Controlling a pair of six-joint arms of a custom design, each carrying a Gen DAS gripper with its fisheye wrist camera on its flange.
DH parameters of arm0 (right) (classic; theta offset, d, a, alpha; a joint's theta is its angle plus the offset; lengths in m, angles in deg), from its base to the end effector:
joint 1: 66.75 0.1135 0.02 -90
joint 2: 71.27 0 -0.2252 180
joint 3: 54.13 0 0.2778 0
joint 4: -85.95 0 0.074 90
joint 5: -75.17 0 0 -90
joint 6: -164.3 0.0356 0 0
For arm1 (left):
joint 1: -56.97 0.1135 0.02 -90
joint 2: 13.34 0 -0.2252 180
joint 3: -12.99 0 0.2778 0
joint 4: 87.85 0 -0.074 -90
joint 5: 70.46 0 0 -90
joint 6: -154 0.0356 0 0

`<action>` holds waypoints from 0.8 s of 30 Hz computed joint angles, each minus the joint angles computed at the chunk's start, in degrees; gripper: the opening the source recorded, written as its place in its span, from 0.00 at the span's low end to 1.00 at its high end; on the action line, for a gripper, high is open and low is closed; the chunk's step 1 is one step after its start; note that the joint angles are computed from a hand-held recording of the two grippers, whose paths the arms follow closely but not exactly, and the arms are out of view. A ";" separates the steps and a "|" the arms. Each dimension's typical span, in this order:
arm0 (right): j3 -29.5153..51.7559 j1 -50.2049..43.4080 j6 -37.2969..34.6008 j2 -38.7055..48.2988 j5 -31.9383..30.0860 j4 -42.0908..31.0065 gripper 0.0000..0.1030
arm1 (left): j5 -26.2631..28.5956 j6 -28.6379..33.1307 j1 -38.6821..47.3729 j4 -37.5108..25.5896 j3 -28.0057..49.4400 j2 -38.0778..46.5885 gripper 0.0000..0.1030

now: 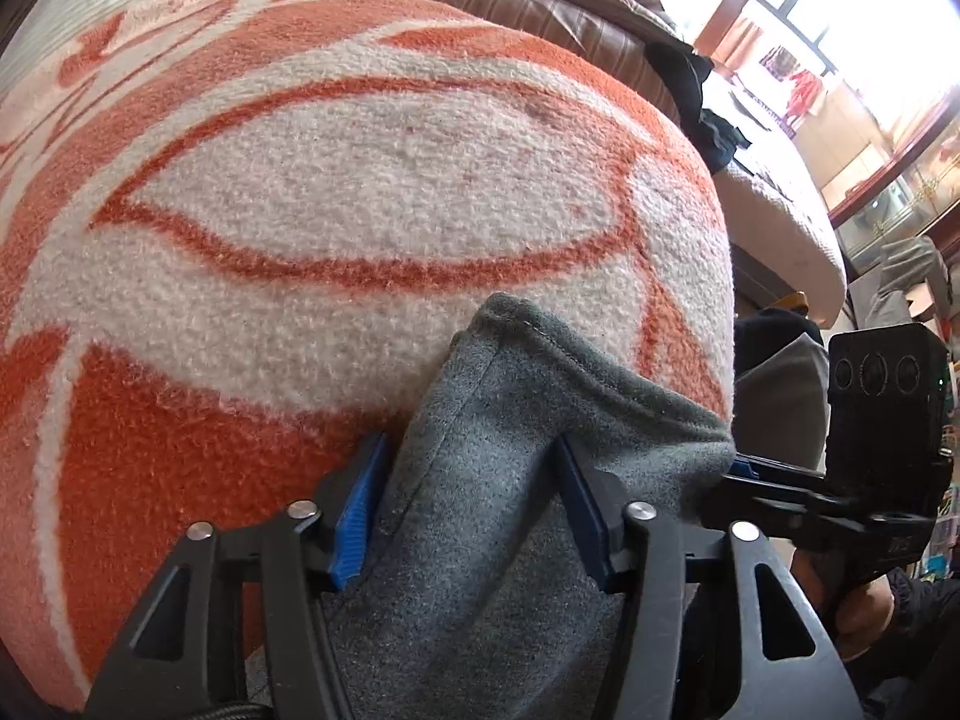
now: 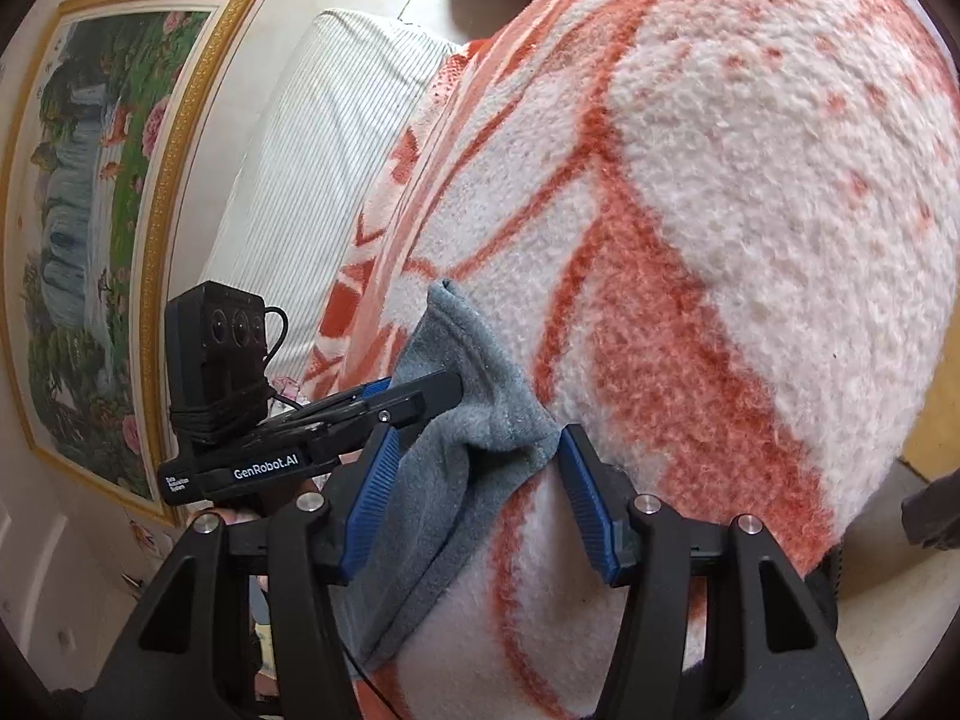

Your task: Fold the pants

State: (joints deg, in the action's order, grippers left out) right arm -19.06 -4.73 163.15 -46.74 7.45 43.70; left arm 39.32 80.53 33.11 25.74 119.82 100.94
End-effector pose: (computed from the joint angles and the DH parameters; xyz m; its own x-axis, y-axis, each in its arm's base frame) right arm 0.0960 0.1519 0.2016 -0.6707 0.7095 -0.2163 0.2332 0.4785 0.8465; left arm 0.3773 -0.1801 0.1795 -0.7094 0.6065 -0.3590 0.6973 0.6780 -0.2325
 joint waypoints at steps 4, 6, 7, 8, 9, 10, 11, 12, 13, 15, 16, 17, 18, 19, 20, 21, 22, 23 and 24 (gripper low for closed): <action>0.66 -1.38 -1.25 1.80 -2.63 0.85 0.23 | 4.82 -0.15 2.61 -1.01 -0.58 -1.19 0.15; 1.98 -0.65 -1.83 2.12 -1.48 0.09 0.21 | 6.12 -0.10 3.36 -0.18 -2.75 -3.65 0.14; 3.35 -0.13 -2.58 3.21 -0.99 -0.19 0.21 | 6.50 -0.16 3.57 0.41 -4.09 -5.30 0.14; 4.56 0.21 -3.42 4.01 -0.71 -0.41 0.21 | 7.15 -0.22 3.94 1.08 -5.79 -7.47 0.14; 5.94 0.62 -4.47 4.90 -0.30 -0.42 0.21 | 7.78 -0.38 4.34 1.67 -7.32 -9.59 0.13; 7.51 0.95 -5.84 5.97 -0.06 -0.22 0.21 | 8.34 -0.62 4.63 1.96 -8.40 -11.34 0.13; 9.16 1.29 -7.32 7.08 0.13 0.11 0.21 | 9.56 -0.74 5.57 2.37 -10.11 -14.11 0.13; 10.60 1.60 -8.57 8.17 0.35 0.57 0.21 | 10.71 -0.97 6.47 2.61 -11.47 -16.49 0.13; 12.52 1.86 -10.60 9.58 0.36 1.65 0.21 | 11.87 -0.78 7.59 2.42 -12.37 -18.36 0.13; 16.00 2.30 -13.69 12.46 -0.05 3.54 0.21 | 15.22 -0.37 11.00 2.17 -15.19 -23.88 0.13; 18.06 2.56 -15.41 14.48 -0.38 4.87 0.21 | 16.61 -0.14 12.45 1.84 -16.30 -26.00 0.13; 20.13 2.96 -17.19 16.62 -0.87 6.42 0.21 | 18.74 0.64 14.75 1.18 -17.30 -28.10 0.13; 22.04 3.32 -18.68 18.72 -1.39 7.79 0.21 | 21.23 1.43 17.43 0.18 -18.09 -30.20 0.13; 24.13 3.73 -20.41 21.07 -2.14 9.41 0.21 | 23.33 2.46 19.98 -0.96 -18.41 -31.51 0.13; 26.40 3.97 -22.45 23.80 -3.66 11.64 0.21 | 25.41 3.42 22.76 -2.05 -19.03 -33.22 0.13; 27.76 4.28 -23.71 25.66 -4.91 13.34 0.21 | 26.84 4.20 25.28 -2.81 -19.60 -34.61 0.13; 29.69 4.52 -25.12 28.42 -6.80 15.47 0.20 | 27.79 4.99 27.65 -3.43 -20.16 -35.70 0.13; 31.79 4.67 -26.59 31.65 -9.18 18.14 0.19 | 29.06 6.33 30.30 -4.70 -20.55 -36.47 0.13; 33.49 4.90 -27.70 34.21 -10.93 20.01 0.18 | 30.93 8.21 33.56 -6.47 -20.75 -36.67 0.13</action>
State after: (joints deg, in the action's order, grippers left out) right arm 14.42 0.17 135.45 -12.53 -3.48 63.71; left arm 70.25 88.74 66.66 19.27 99.07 64.27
